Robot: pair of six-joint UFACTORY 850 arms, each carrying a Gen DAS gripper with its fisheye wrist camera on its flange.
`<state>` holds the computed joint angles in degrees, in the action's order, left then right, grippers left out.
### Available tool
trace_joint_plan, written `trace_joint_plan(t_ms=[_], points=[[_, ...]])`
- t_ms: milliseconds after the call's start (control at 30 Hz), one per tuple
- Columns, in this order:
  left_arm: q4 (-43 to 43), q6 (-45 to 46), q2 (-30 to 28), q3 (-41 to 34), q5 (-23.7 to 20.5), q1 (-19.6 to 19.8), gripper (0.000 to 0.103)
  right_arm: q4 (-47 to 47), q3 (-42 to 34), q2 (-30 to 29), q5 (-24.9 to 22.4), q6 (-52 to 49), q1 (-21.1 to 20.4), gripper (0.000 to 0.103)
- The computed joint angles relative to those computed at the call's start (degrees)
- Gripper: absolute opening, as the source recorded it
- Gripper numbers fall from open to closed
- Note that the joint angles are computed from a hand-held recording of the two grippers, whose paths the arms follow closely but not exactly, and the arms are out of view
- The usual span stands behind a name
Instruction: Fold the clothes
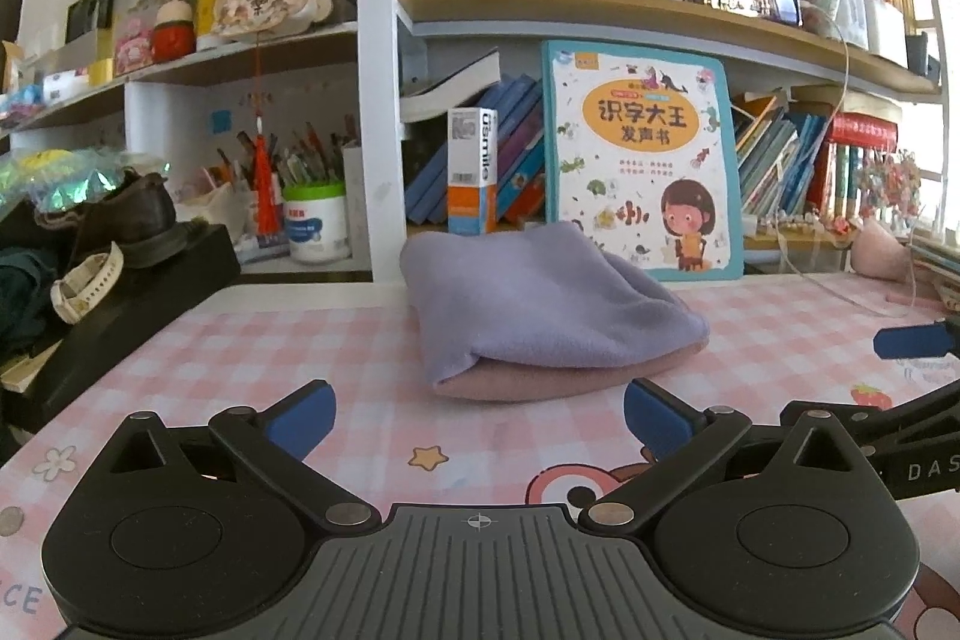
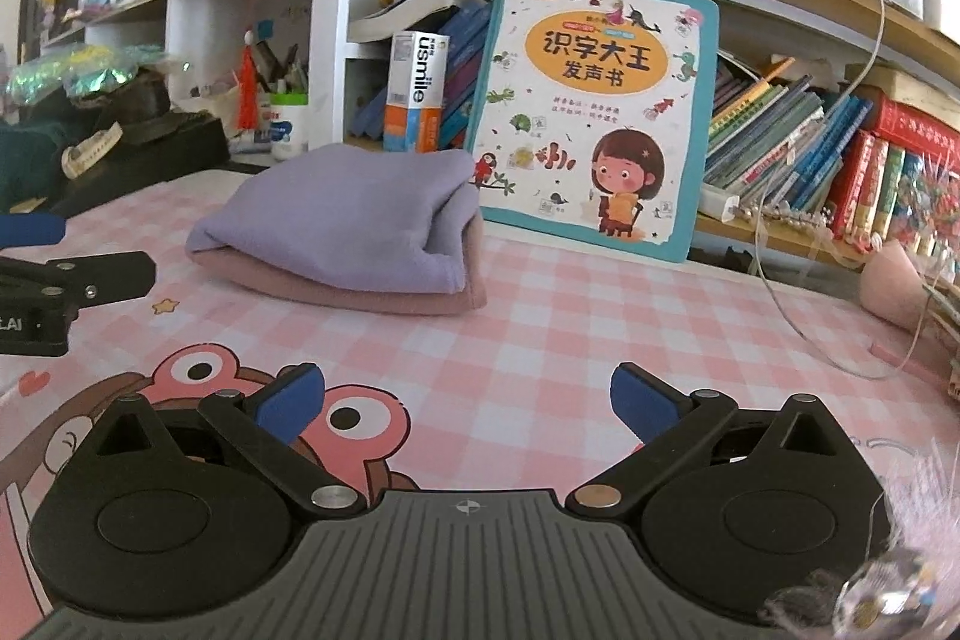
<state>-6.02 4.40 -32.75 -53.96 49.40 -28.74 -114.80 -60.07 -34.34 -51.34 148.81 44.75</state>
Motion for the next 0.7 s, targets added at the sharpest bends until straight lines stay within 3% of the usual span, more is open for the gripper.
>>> trace_joint_plan(t_ms=[700], points=[[-2.0,1.7,-0.2,-0.7,-2.2,-0.4,0.103,0.4,-0.9,-0.5,0.4,-3.4,0.3,0.103]])
